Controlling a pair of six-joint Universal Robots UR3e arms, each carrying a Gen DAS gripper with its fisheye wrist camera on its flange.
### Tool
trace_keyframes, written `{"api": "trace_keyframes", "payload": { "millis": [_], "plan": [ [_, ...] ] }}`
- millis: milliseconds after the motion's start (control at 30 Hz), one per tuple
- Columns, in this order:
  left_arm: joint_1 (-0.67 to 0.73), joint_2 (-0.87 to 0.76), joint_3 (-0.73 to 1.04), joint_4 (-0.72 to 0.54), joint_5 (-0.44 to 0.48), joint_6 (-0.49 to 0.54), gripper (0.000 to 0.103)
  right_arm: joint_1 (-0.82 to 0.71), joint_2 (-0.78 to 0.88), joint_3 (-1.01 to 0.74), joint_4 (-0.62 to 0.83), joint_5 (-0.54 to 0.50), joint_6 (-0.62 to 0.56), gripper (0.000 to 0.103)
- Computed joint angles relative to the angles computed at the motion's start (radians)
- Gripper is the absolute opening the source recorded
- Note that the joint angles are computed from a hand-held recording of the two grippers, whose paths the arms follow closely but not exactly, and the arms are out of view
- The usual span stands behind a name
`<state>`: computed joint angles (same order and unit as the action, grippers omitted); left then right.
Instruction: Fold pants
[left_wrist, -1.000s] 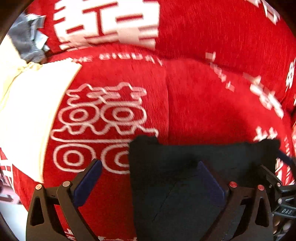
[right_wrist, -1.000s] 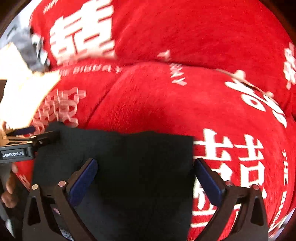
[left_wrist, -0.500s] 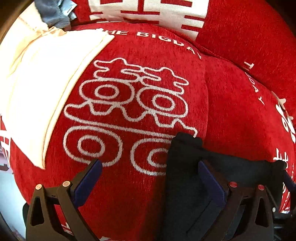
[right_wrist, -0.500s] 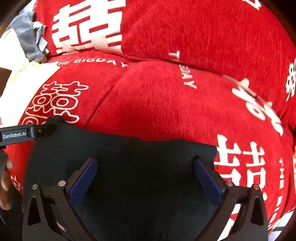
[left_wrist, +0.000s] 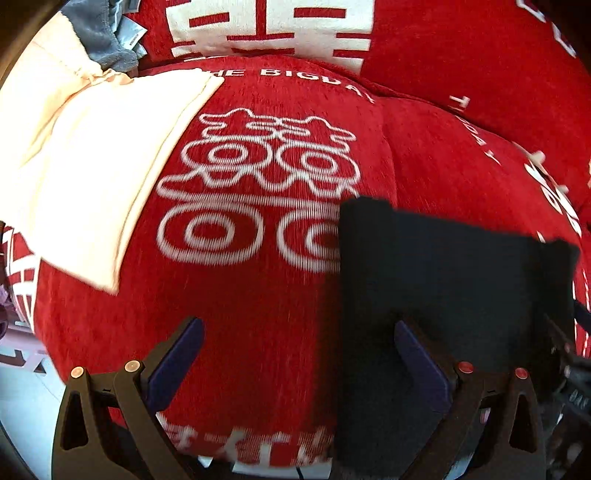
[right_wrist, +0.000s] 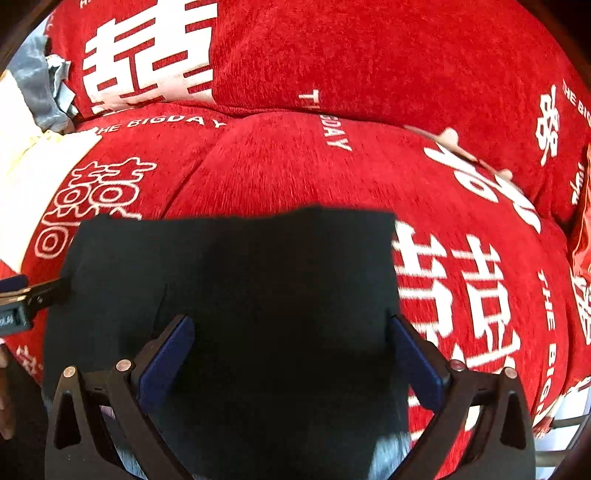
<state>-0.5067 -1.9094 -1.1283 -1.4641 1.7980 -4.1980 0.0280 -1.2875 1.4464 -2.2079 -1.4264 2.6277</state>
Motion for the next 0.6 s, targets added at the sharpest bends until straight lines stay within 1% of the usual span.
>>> {"api": "trace_keyframes", "payload": {
  "millis": [67,200,333,433,467,500,533,600],
  "plan": [
    [-0.034,0.020,-0.024,0.007,-0.001,-0.013,0.103,-0.040,-0.058,0.054,0.023,0.037,-0.029,0.103],
    [-0.101,0.055,-0.098,0.051,0.000,-0.060,0.103,-0.089,-0.183,0.217,-0.035,0.021,-0.105,0.103],
    [-0.126,0.072,-0.153,0.089,-0.011,-0.110,0.103,-0.172,-0.280,0.321,0.007,0.059,-0.167,0.103],
    [-0.144,0.060,-0.109,0.042,-0.001,-0.114,0.103,-0.230,-0.348,0.352,0.050,0.092,-0.180,0.103],
    [-0.152,0.056,-0.079,0.014,0.004,-0.118,0.103,-0.242,-0.378,0.374,0.031,0.099,-0.181,0.103],
    [-0.159,0.063,-0.068,0.018,0.004,-0.119,0.103,-0.262,-0.424,0.410,0.001,0.125,-0.191,0.103],
    [-0.164,0.076,-0.077,0.059,0.000,-0.112,0.103,-0.291,-0.484,0.450,-0.022,0.192,-0.217,0.103],
    [-0.176,0.061,-0.048,0.083,0.009,-0.094,0.103,-0.300,-0.531,0.457,0.009,0.283,-0.269,0.103]
  ]
}}
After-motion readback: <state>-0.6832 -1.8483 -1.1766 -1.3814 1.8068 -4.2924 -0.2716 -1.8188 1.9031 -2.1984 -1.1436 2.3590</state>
